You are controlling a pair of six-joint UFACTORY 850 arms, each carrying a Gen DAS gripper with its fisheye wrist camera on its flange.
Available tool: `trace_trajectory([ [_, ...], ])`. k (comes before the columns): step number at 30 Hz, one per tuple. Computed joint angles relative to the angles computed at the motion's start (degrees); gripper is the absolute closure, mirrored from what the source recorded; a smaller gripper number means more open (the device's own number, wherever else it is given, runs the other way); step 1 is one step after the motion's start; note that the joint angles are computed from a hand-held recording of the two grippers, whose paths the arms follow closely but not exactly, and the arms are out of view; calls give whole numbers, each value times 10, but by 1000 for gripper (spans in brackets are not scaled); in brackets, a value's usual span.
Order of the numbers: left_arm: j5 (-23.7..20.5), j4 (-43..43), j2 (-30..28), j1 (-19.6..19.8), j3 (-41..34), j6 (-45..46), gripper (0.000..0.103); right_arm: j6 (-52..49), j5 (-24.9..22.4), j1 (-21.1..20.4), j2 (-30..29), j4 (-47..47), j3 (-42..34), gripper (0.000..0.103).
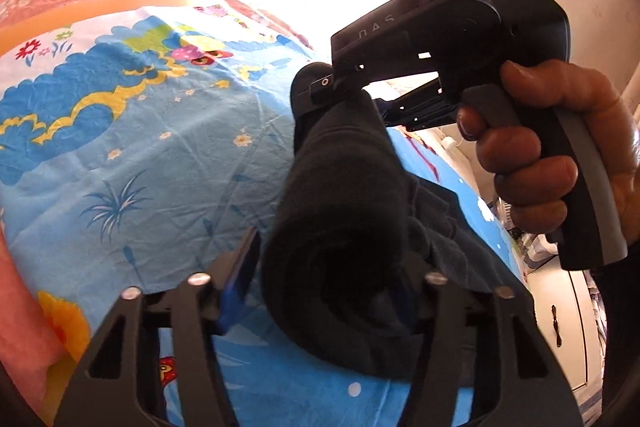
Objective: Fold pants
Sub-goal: 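Lift and fold the pants over with both tools, then open them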
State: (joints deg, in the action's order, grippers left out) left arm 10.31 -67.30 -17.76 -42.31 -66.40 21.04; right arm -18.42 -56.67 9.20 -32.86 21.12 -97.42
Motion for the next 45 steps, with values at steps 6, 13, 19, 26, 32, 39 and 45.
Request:
trace_trajectory([
  [6, 126, -195, -7, -73, -79, 360, 72, -113, -28, -95, 75, 172, 36, 69],
  [13, 222, -261, -94, -162, -257, 663, 73, -236, -69, -263, 189, 320, 125, 69],
  [19, 251, -349, -239, -246, -457, 924, 73, -318, -94, -434, 228, 362, 213, 69],
  [26, 269, -496, -441, -299, -670, 1171, 71, -339, -12, -529, 165, 288, 292, 64],
  [32, 293, -286, -417, -322, -561, 1036, 48, -422, -1, -545, 177, 342, 334, 35],
  [39, 315, -235, -413, -325, -537, 1015, 72, -403, 31, -529, 169, 328, 318, 54],
  [45, 324, -183, -413, -332, -549, 1003, 75, -427, 11, -557, 199, 331, 307, 69],
])
